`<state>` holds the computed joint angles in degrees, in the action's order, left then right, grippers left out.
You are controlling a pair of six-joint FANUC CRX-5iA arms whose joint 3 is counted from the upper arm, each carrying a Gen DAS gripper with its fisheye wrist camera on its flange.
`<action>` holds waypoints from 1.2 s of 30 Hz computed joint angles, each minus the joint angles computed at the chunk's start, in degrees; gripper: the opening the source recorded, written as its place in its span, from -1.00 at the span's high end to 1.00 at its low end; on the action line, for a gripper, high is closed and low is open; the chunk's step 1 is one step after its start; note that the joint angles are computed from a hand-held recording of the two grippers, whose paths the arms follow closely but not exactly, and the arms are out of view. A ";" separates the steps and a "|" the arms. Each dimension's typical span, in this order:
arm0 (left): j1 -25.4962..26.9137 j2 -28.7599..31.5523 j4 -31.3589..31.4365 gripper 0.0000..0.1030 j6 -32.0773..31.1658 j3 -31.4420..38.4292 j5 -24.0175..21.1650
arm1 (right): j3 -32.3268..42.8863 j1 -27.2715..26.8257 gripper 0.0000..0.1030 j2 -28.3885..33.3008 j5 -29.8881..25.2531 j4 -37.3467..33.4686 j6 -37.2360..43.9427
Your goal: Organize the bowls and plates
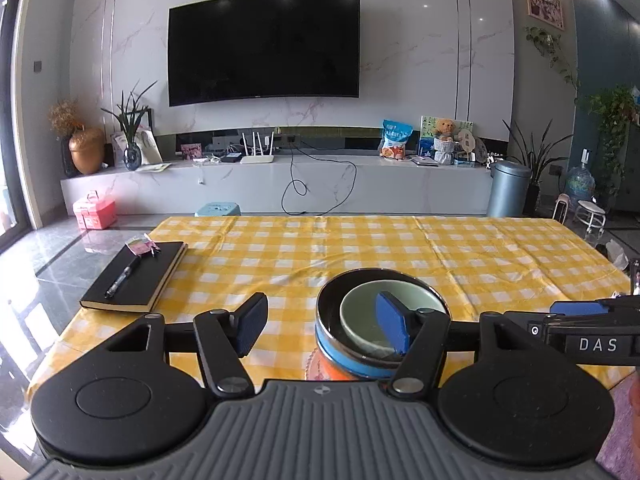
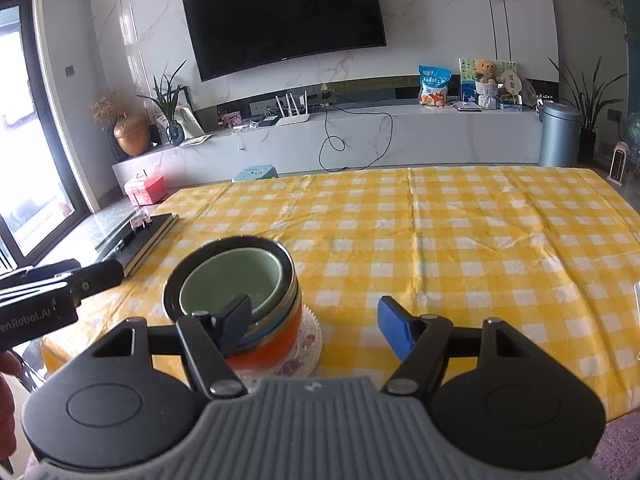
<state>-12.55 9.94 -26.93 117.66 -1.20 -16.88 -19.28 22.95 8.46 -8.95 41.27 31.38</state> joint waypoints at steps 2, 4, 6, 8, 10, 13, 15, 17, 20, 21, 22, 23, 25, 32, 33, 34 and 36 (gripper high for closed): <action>-1.09 -0.48 -3.02 -0.49 0.71 -0.29 -1.04 | -1.83 0.51 -0.34 -0.91 0.03 1.89 -0.86; -1.78 -0.49 -3.01 -0.50 0.94 -0.42 -3.26 | -0.98 2.15 -0.34 -1.25 -2.71 -3.75 4.53; -1.63 -0.11 0.24 -0.56 -1.61 -0.71 -5.02 | 0.87 3.94 -0.34 -1.40 -6.57 -11.04 11.11; -2.43 0.74 -0.53 -0.60 -1.07 0.53 -9.03 | 1.23 4.98 -0.34 -1.67 -8.82 -12.84 12.78; -2.93 1.52 -1.29 -0.60 -0.44 1.55 -12.82 | 0.22 5.55 -0.34 -2.03 -9.71 -10.19 10.09; -3.18 1.83 -1.24 -0.60 0.32 1.57 -15.33 | -0.83 5.96 -0.34 -2.23 -10.45 -7.12 6.87; -3.18 1.86 -1.20 -0.61 0.59 1.57 -16.22 | -1.81 5.96 -0.35 -2.42 -10.34 -4.62 4.32; -3.42 1.81 -1.56 -0.62 0.99 1.63 -16.88 | -2.21 5.93 -0.36 -2.50 -10.39 -4.09 3.32; -3.99 1.59 -3.38 -0.65 2.87 1.63 -17.16 | -3.29 5.81 -0.38 -2.70 -9.85 -1.31 0.72; -4.10 1.46 -3.77 -0.65 3.46 1.48 -17.08 | -3.87 5.72 -0.38 -2.85 -9.47 0.02 -0.33; -4.10 1.37 -3.84 -0.65 3.65 1.37 -17.09 | -4.57 5.68 -0.39 -3.09 -8.97 1.40 -1.41; -4.13 1.26 -3.88 -0.65 3.71 1.32 -17.23 | -4.93 5.67 -0.39 -3.28 -8.72 1.98 -1.76; -4.51 1.26 -4.67 -0.65 4.36 1.46 -17.47 | -5.37 5.75 -0.40 -3.48 -8.53 2.81 -2.38; -5.08 0.78 -6.25 -0.67 5.48 1.43 -17.31 | -6.90 5.37 -0.41 -4.28 -7.40 6.61 -5.31; -5.18 0.74 -6.49 -0.67 5.61 1.42 -17.34 | -7.12 5.30 -0.41 -4.40 -7.26 7.00 -5.66; -5.27 0.70 -6.71 -0.67 5.74 1.41 -17.29 | -7.31 5.27 -0.41 -4.52 -7.16 7.32 -5.97; -5.44 0.69 -7.11 -0.67 6.06 1.47 -17.33 | -7.54 5.20 -0.41 -4.67 -7.00 7.61 -6.22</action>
